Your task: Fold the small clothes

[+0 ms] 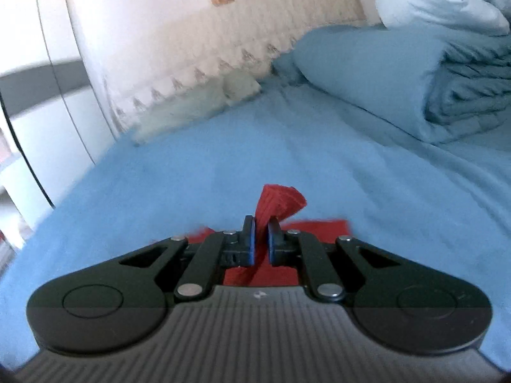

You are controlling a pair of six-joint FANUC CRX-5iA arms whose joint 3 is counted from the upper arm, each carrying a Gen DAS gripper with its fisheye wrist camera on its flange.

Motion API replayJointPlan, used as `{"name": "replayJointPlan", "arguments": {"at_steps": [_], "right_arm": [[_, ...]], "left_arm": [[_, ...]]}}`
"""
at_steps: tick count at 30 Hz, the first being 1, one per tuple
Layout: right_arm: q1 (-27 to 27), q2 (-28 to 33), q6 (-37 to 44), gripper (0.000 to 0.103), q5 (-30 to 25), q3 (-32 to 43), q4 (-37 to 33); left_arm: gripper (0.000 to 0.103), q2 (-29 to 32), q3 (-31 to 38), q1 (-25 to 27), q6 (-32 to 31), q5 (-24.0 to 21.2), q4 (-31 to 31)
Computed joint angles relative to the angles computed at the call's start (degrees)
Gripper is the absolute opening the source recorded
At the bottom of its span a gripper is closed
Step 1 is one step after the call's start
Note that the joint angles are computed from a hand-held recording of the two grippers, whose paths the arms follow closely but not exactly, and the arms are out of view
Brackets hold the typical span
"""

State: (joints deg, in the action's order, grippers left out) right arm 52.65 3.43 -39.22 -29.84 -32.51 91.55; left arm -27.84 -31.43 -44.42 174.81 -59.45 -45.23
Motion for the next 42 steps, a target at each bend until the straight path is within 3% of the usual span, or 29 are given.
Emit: {"name": "replayJointPlan", "arguments": {"at_steps": [2, 5, 6, 7, 8, 10, 11, 14, 16, 19, 20, 22, 24, 29, 32, 35, 39, 42], "right_arm": [[-0.27, 0.28, 2.91, 0.023, 1.79, -1.4, -3.95], [-1.16, 0.8, 2.58, 0.027, 4.27, -3.55, -3.66], [-0.81, 0.98, 1.14, 0.035, 3.16, -4.0, -2.81], [-0.57, 0.72, -0.92, 0.053, 2.39, -4.7, -1.73], [-0.66, 0.23, -3.49, 0.062, 1.97, -5.44, 0.15], [-1.25, -1.15, -13.41, 0.084, -0.73, -7.85, 11.06], [-1.4, -1.31, -15.91, 0.087, -1.68, -8.36, 15.56], [-3.71, -0.46, -15.77, 0.088, 3.81, -7.2, 24.22], [-4.55, 1.34, -14.39, 0.088, 6.08, -5.53, 25.81], [-1.44, 3.92, -7.25, 0.088, 1.7, -3.99, 15.82], [-1.0, 4.0, -7.92, 0.089, 0.49, -4.09, 16.1], [-1.59, 3.85, -6.71, 0.093, 0.91, -4.48, 14.51], [-1.54, 3.92, -1.03, 0.092, 2.88, -4.74, 6.65], [-3.92, 1.29, -3.82, 0.093, 5.32, -7.9, 10.73], [-4.79, -2.26, -6.2, 0.093, 5.9, -9.17, 15.32], [-4.46, -9.34, -7.91, 0.093, 6.04, -12.27, 20.75], [4.56, -21.0, 6.72, 0.102, -0.06, -15.89, 8.86], [15.62, -28.31, 17.92, 0.103, -9.99, -16.43, -2.84]], "left_arm": [[0.096, 0.83, 0.35, 0.57, -0.82, 0.65, 0.62], [0.096, 1.89, 1.14, 0.65, -2.63, 0.75, 0.88], [0.096, 2.08, 1.37, 0.54, -3.15, 0.81, 0.64], [0.096, 2.17, 1.62, 0.54, -3.72, 0.99, 0.3], [0.096, 2.53, 1.94, 0.54, -4.02, 1.26, -0.14], [0.096, 3.58, 2.82, 1.58, -5.7, 2.61, -0.8], [0.096, 4.54, 3.47, 2.13, -6.27, 3.17, -1.13], [0.096, 7.64, 4.83, 5.7, -8.9, 7.11, -0.85], [0.096, 9.63, 5.29, 7.78, -9.81, 9.09, -0.51], [0.095, 11.8, 5.63, 10.73, -11.29, 9.94, 1.26], [0.095, 11.83, 5.04, 11.98, -11.88, 11.04, 2.4], [0.095, 11.54, 3.75, 13.43, -12.3, 12.63, 3.75], [0.095, 12.13, 3.97, 12.26, -12.08, 11.66, 2.47], [0.094, 12.51, 5.63, 10.99, -14.38, 8.12, 3.49], [0.094, 9.33, 6.93, 6.29, -10.32, 2.75, 0.7], [0.094, 6.07, 10.03, -3.72, -5.32, -8.69, -4.73], [0.097, 3.95, 15.65, -20.61, 0.61, -27.65, -11.13], [0.103, 4.53, 20.03, -34.12, 4.98, -40.69, -15.08]]}}
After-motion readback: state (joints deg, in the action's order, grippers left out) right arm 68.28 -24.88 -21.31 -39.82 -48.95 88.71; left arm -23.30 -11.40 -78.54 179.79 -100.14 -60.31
